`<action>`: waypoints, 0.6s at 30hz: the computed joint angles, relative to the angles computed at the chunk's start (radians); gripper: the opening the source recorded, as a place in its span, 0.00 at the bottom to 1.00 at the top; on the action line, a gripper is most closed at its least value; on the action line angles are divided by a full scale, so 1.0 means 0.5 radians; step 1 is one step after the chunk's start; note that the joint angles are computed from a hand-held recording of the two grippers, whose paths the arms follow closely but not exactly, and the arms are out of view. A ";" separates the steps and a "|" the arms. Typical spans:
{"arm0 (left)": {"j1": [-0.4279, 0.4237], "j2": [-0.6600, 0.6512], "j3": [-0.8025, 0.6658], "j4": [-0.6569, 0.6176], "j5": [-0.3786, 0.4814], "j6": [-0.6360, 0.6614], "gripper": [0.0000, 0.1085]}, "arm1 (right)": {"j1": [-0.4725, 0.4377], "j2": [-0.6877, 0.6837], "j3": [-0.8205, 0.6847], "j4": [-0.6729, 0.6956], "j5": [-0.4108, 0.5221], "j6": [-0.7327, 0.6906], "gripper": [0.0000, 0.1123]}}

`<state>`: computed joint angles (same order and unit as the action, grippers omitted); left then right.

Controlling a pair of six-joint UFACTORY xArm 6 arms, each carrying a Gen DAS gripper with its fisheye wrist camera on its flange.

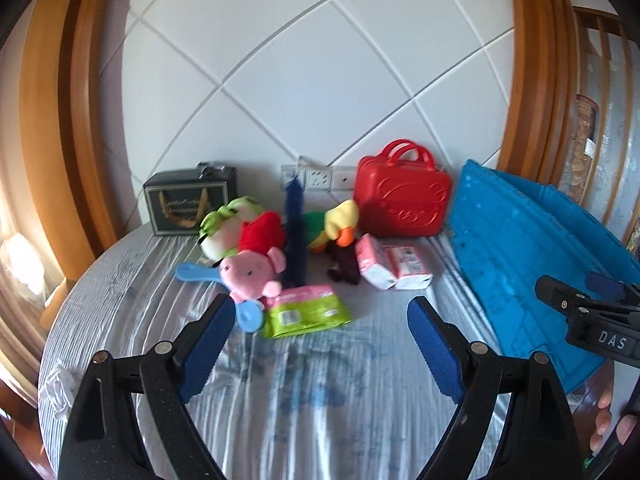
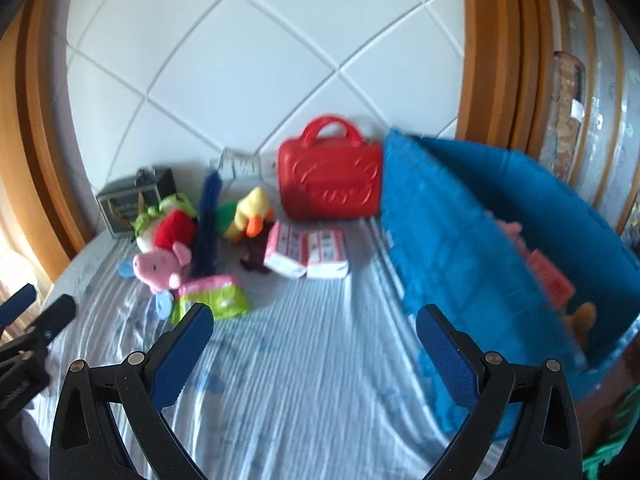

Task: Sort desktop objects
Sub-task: 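Move both grippers back from the bin to the bed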

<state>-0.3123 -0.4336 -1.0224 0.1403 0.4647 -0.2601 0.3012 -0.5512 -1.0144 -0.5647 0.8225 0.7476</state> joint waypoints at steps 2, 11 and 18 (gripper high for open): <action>0.076 0.027 0.015 -0.087 0.012 0.061 0.81 | 0.027 0.096 -0.037 -0.006 0.026 0.015 0.91; 0.304 0.200 -0.029 0.035 0.092 -0.163 0.82 | -0.157 0.465 -0.110 0.380 -0.253 -0.341 0.91; 0.335 0.459 -0.266 0.354 0.347 -0.544 0.82 | -0.291 0.963 -0.439 0.967 -0.385 -0.958 0.91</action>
